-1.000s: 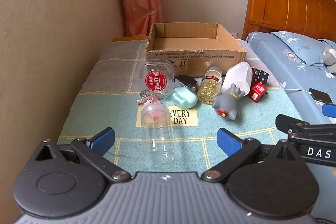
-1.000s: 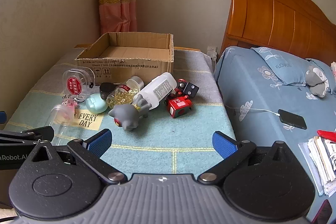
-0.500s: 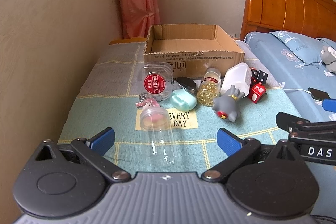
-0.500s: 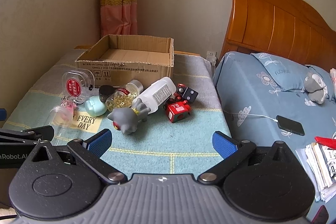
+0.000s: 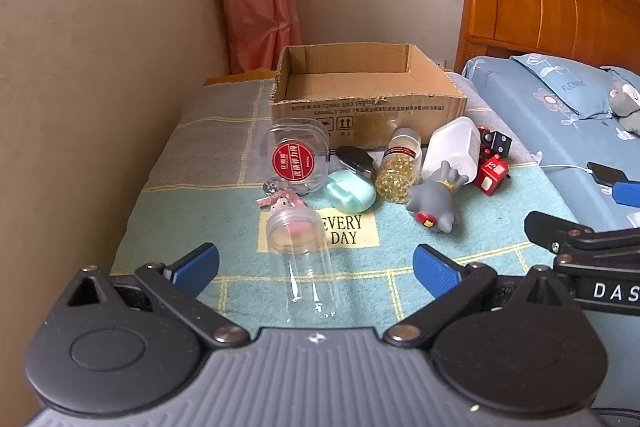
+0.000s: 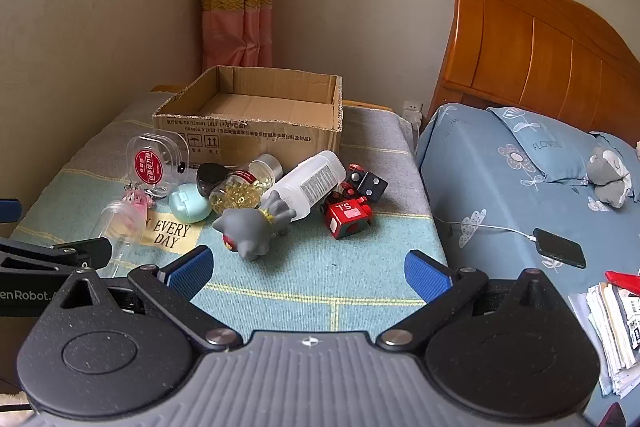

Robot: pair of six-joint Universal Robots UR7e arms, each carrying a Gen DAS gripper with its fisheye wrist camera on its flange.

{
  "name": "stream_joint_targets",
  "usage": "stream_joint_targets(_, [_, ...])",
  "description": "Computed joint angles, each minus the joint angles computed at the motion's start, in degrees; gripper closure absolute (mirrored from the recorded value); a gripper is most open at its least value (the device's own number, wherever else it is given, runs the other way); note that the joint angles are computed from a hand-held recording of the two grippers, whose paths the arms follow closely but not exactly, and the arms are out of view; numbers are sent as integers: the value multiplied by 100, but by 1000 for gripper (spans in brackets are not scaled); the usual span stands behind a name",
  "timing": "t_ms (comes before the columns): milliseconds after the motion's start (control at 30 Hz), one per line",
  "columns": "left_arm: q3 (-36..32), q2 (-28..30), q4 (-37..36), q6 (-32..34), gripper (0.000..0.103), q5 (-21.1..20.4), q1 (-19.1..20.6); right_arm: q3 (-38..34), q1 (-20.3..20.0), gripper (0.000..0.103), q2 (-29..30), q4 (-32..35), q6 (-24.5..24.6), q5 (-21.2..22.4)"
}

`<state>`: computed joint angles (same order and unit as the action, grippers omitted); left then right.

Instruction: Organize rigid objects

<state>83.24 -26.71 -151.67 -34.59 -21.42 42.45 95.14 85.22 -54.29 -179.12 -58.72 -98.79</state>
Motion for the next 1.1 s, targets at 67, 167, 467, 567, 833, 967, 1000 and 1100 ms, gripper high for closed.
stream_joint_targets(67, [-13, 10, -105, 159, 1, -58, 23, -23, -11, 0, 4, 46, 11, 32])
stream_joint_targets(167, [-28, 36, -263, 392, 1, -130, 63, -80, -32, 0, 28, 138, 2, 81])
stream_joint_targets(467, [49, 90, -1114, 1510, 1, -516, 239, -281, -159, 0, 146, 543, -262, 376])
stream_joint_targets(567, [87, 77, -1192, 1772, 1, -657, 328, -392, -218, 0, 206, 771, -413, 460])
stream_joint_targets(833, [190, 3, -956, 1650, 1, -1065, 637, -765, -342, 0, 480, 1201, -576, 381])
stream_joint_targets(967, [187, -9, -715, 1477, 1, -1190, 741, -882, -377, 0, 618, 1306, -621, 240])
stream_joint_targets(1000, [203, -9, -748, 1508, 1, -1212, 757, -902, -382, 0, 633, 1353, -623, 228])
stream_joint_targets(1100, [248, -20, -821, 1597, 1, -1243, 776, -962, -393, 0, 700, 1468, -688, 210])
